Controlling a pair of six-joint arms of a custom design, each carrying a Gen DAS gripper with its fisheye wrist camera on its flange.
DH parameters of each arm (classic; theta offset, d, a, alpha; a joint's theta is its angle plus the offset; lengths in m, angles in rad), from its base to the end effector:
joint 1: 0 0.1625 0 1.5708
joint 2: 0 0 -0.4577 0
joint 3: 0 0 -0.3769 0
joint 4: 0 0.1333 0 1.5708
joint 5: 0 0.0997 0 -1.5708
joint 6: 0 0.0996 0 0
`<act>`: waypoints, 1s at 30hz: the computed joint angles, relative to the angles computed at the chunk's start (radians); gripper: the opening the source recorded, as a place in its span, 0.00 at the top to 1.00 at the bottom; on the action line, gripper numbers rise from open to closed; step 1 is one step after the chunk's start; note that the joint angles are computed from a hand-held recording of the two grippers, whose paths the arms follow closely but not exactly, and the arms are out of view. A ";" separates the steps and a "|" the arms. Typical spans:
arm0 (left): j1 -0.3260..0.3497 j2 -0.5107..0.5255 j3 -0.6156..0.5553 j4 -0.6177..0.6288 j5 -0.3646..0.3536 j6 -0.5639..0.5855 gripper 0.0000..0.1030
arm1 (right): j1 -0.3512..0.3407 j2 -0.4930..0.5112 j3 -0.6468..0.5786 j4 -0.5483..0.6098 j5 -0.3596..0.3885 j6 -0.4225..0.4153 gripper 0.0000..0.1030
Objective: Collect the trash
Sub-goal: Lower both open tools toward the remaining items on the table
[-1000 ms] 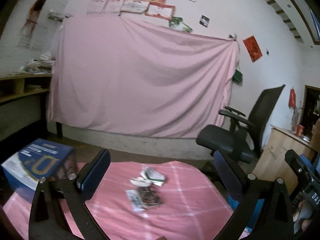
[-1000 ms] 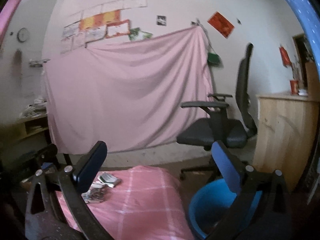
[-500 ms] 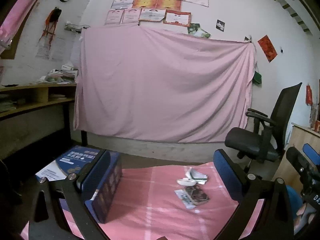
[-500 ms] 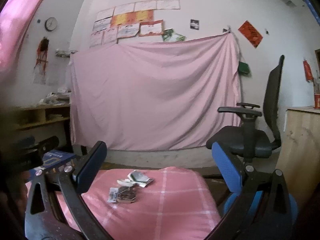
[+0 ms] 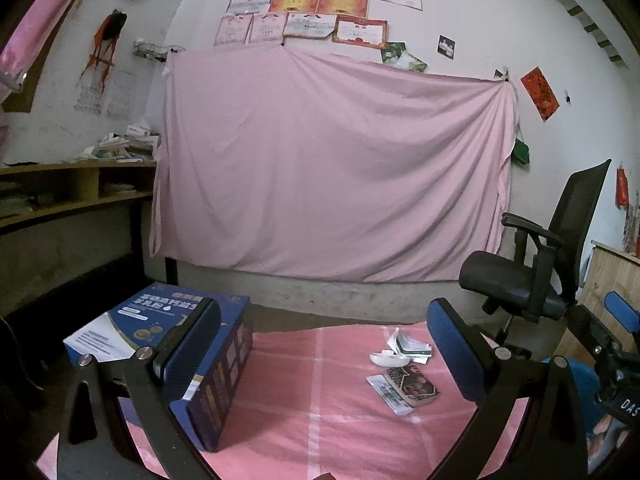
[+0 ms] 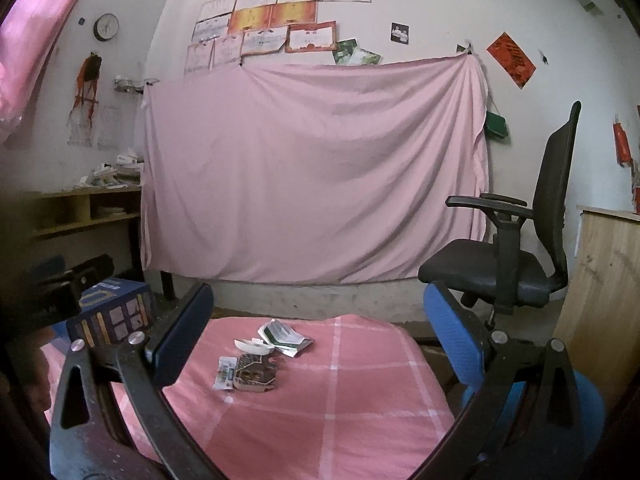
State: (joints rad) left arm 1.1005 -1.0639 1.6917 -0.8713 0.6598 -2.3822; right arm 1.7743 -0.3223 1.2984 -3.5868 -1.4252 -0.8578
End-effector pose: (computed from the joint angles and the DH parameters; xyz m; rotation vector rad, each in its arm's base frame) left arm -0.0877 -0.6403 0.2592 0.0924 1.6722 -1.6959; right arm 0.3025 -0.7348 0.0314 1.3875 -2.1534 1.4475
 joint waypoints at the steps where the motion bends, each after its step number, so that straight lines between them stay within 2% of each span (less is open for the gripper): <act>1: 0.002 0.001 -0.004 0.007 0.003 -0.004 0.02 | -0.001 0.002 -0.003 0.003 -0.003 -0.002 0.00; 8: 0.027 0.033 -0.073 0.143 0.010 -0.085 0.02 | -0.002 0.020 -0.036 0.045 -0.045 -0.008 0.00; 14: 0.044 0.073 -0.175 0.370 0.023 -0.191 0.02 | -0.004 0.025 -0.062 0.095 -0.083 0.010 0.00; 17: 0.052 0.106 -0.250 0.500 0.021 -0.244 0.03 | -0.004 0.026 -0.085 0.137 -0.112 0.026 0.00; 19: 0.063 0.136 -0.327 0.628 0.022 -0.319 0.03 | -0.005 0.030 -0.110 0.175 -0.136 0.033 0.00; 21: 0.075 0.167 -0.404 0.757 0.031 -0.403 0.09 | -0.006 0.034 -0.134 0.214 -0.155 0.042 0.00; 26: 0.120 0.292 -0.680 1.178 0.098 -0.651 0.43 | -0.008 0.055 -0.223 0.366 -0.203 0.069 0.00; 30: 0.155 0.385 -0.858 1.418 0.165 -0.783 0.59 | -0.005 0.088 -0.311 0.513 -0.248 0.086 0.00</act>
State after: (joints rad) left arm 1.2559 -0.6793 0.8333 0.5468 0.8252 -3.1647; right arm 1.7696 -0.2348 0.9873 -3.0736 -1.6735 -0.7714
